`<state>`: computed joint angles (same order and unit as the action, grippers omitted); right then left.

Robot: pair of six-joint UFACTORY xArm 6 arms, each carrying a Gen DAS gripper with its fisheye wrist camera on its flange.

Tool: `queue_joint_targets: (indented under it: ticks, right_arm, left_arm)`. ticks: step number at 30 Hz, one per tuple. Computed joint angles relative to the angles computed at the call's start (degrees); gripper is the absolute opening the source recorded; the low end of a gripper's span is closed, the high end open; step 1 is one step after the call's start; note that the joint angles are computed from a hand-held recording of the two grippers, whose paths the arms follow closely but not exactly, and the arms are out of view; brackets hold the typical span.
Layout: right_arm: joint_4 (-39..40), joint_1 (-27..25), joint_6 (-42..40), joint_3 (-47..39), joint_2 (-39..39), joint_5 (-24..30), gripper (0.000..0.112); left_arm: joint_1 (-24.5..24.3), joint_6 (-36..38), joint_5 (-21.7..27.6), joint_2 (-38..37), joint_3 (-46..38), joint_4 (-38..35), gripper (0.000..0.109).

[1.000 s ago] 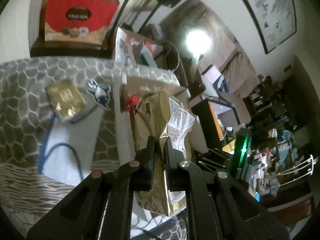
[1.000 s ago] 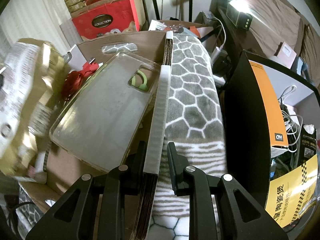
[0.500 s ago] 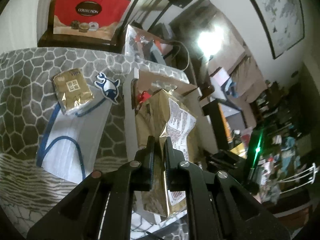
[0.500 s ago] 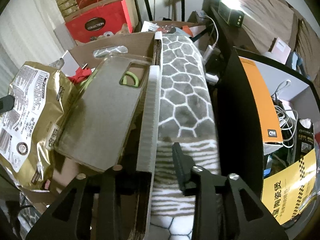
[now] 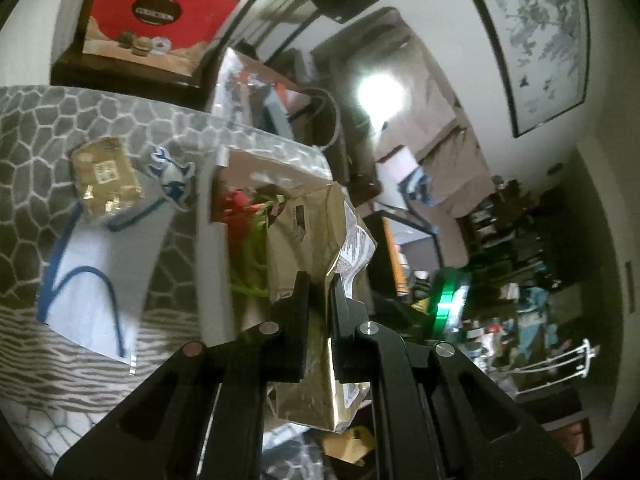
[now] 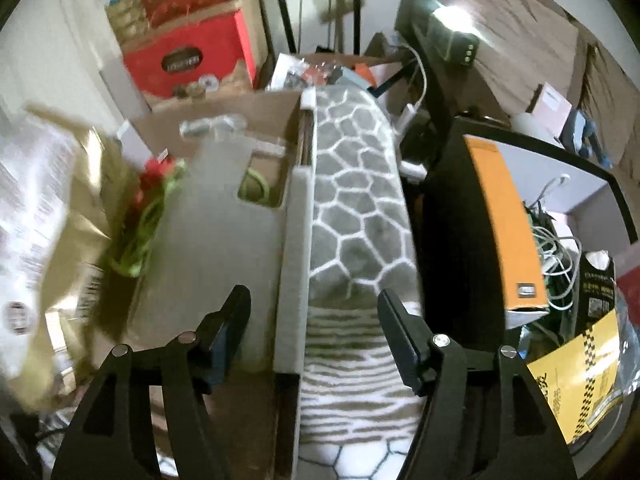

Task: Organize objects
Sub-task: 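Place the gold packet into the box beside the phone case and release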

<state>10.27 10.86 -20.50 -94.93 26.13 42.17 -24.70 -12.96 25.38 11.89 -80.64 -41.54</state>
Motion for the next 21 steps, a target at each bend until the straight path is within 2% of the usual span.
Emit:
queue_joint_targets:
  ticks: [3, 6, 9, 12, 13, 15, 17, 19, 20, 21]
  right_arm:
    - [-1.2, 0.0, 0.7, 1.1, -0.5, -1.5, 0.067]
    - [-1.3, -0.3, 1.3, 0.8, -0.5, -0.8, 0.067]
    - [-1.3, -0.7, 1.6, 0.8, -0.6, -0.6, 0.067]
    - [-0.6, -1.1, 1.3, 0.5, -0.6, -0.4, 0.067]
    - [-0.3, -1.2, 1.3, 0.5, -0.7, -0.4, 0.067]
    - [0.6, -1.3, 0.7, 0.3, -0.6, -0.1, 0.067]
    - [0.8, -1.2, 0.6, -0.2, -0.3, 0.4, 0.067]
    - [0.8, -1.0, 0.5, -0.2, -0.2, 0.4, 0.067]
    - [1.1, -1.0, 0.2, -0.1, -0.3, 0.4, 0.067]
    - [1.1, -0.9, 0.2, 0.1, -0.4, 0.3, 0.067]
  left_arm:
    - [-0.4, -1.9, -0.8, 1.4, -1.0, 1.3, 0.008]
    - [-0.7, -4.3, 0.2, 3.6, -1.7, 2.8, 0.008]
    - [-1.0, -8.0, 0.8, 5.3, -1.0, 7.2, 0.008]
    - [-1.4, -13.7, 1.4, 5.4, 0.3, 16.3, 0.008]
    - [-1.7, -16.4, 1.6, 5.1, 0.5, 22.0, 0.01]
    - [-2.3, -21.5, 4.0, 4.9, -0.6, 31.8, 0.011]
    - [-3.0, -23.7, 6.9, 5.0, -2.3, 37.9, 0.011]
    - [-3.7, -26.4, 8.4, 4.7, -3.3, 43.5, 0.02]
    - [-3.7, -27.8, 8.4, 4.5, -3.4, 45.7, 0.033]
    - [-3.9, -29.7, 8.1, 4.1, -3.4, 48.4, 0.04]
